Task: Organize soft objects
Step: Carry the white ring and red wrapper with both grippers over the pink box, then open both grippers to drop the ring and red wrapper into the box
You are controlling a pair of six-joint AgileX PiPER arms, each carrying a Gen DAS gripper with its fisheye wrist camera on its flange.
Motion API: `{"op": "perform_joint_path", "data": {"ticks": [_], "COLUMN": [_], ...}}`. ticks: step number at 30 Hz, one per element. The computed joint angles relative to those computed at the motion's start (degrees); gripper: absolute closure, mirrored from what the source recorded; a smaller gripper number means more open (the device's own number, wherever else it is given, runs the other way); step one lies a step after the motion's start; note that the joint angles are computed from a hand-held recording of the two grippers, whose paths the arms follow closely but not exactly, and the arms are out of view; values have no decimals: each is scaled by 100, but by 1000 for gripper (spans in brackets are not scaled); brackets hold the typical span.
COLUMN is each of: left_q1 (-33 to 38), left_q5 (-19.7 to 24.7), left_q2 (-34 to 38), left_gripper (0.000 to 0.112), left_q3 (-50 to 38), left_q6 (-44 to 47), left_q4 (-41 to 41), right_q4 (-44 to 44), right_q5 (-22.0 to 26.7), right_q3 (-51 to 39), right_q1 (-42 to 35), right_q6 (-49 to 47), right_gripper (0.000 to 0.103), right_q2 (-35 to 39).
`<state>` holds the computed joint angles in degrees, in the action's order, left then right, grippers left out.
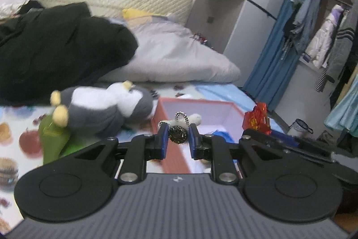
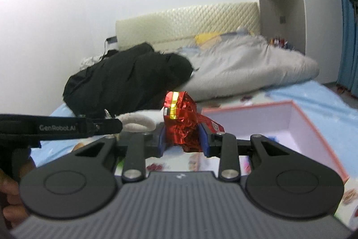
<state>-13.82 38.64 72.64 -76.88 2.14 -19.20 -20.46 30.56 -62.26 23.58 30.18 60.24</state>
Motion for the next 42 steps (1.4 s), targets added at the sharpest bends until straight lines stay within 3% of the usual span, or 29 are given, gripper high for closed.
{"op": "perform_joint_path", "data": {"ticks": [5,12,16,26,37,39,41,42], "left_q1": [-446,-834,-1073,-1146,-1019,-1012,-1006,-1001], "left_q5": [69,527,828,1811,1916,1990,2027,1971], "left_q2": [567,1649,2356,3965,4236,4244,4196,4106], "left_gripper": [90,90,90,90,90,86,69,63], "left_q3": [-854,-2017,-2537,-3790,-3640,-3720,-3768,-3714], "left_q6": [-176,-445,-614,-816,-843,-794,-712,-700], "left_q4": [279,207,280,283,299,366,420,457], "right_q4": [551,3225,3757,3828,4366,4517,4575,4579], "right_q5": [83,549,786,763,677,730,740,707], "right_q3": [-461,-938,-959,-555,-51,-75,-87,-71], "right_q1": [-658,-2471,-3121,-3631,-3905,-3957,-3951,-3931], "right_q6": [-898,-3348,-3919,-4264,-4723,-4770,-4738,-4711], "right_gripper": [68,68,68,68,68,64,54,54], "right_q2": [89,535,871,1732,1959,1956,1913,1862]}}
